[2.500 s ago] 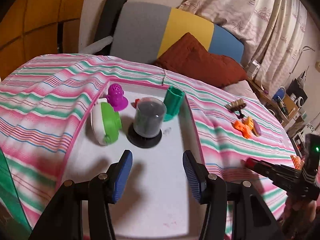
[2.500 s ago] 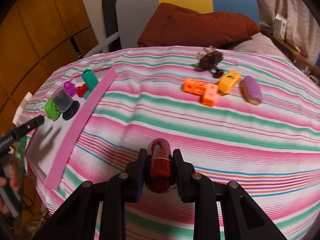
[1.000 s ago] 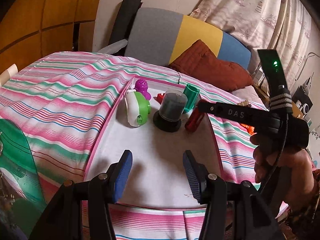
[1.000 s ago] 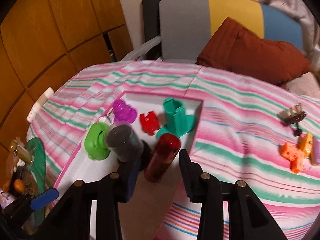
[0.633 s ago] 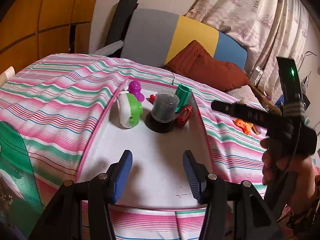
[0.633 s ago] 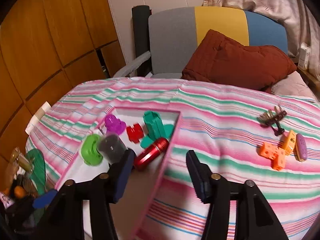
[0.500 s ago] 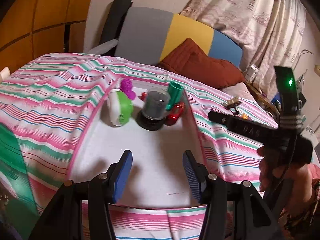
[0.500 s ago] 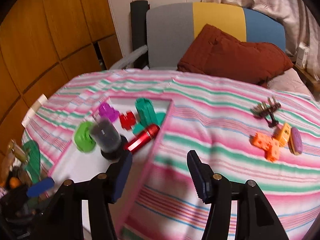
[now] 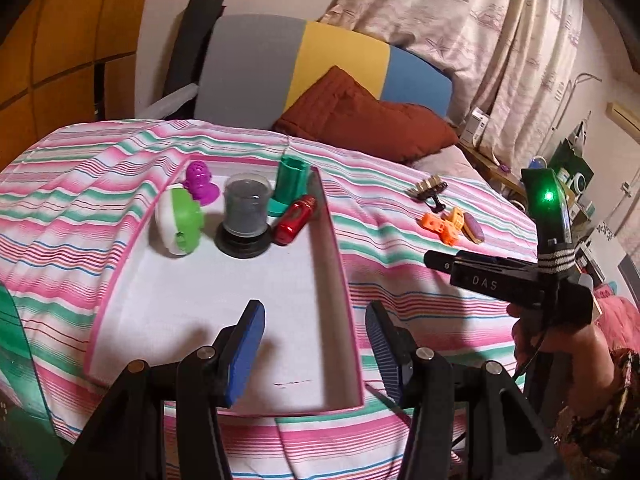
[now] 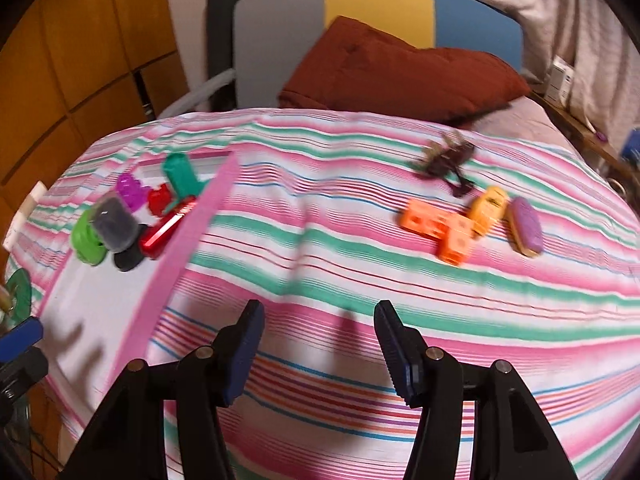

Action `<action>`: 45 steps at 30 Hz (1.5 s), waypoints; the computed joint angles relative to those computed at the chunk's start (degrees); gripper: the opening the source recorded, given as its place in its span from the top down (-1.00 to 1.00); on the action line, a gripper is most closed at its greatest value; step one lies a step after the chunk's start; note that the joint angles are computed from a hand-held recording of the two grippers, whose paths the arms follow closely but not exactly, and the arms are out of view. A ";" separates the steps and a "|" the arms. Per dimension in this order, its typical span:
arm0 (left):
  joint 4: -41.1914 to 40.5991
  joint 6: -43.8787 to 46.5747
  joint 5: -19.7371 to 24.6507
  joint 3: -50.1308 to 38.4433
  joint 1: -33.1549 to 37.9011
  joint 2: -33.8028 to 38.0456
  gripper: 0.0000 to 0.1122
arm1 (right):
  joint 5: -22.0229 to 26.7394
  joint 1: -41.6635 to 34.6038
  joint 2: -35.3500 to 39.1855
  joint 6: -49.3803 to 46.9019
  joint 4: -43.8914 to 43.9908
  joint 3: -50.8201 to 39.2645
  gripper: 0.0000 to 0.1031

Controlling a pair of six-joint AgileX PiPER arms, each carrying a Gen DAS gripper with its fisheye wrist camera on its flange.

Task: Organize rigid objects
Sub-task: 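Move both tools back toward the remaining toys, then move the left tool over the orange blocks while the right tool approaches the purple oval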

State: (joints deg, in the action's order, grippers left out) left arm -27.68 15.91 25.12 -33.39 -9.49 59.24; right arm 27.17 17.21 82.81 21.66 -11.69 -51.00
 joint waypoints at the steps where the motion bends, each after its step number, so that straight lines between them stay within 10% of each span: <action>1: 0.97 -1.19 -0.26 -0.04 -1.06 0.23 0.06 | -0.03 -0.67 -0.33 -0.27 0.15 0.40 -0.13; 22: 18.29 -21.55 -2.62 -9.69 -21.94 11.46 0.06 | 1.67 -19.50 -1.04 -27.84 9.94 1.88 -0.13; 27: 19.71 -22.54 1.41 -19.65 -24.84 20.74 0.05 | 1.07 -28.28 -1.05 -41.75 20.51 2.96 -0.15; 45: 35.28 -32.96 19.45 -71.05 -31.62 61.40 -0.27 | 8.89 -41.60 2.81 -45.21 33.61 -5.62 -0.19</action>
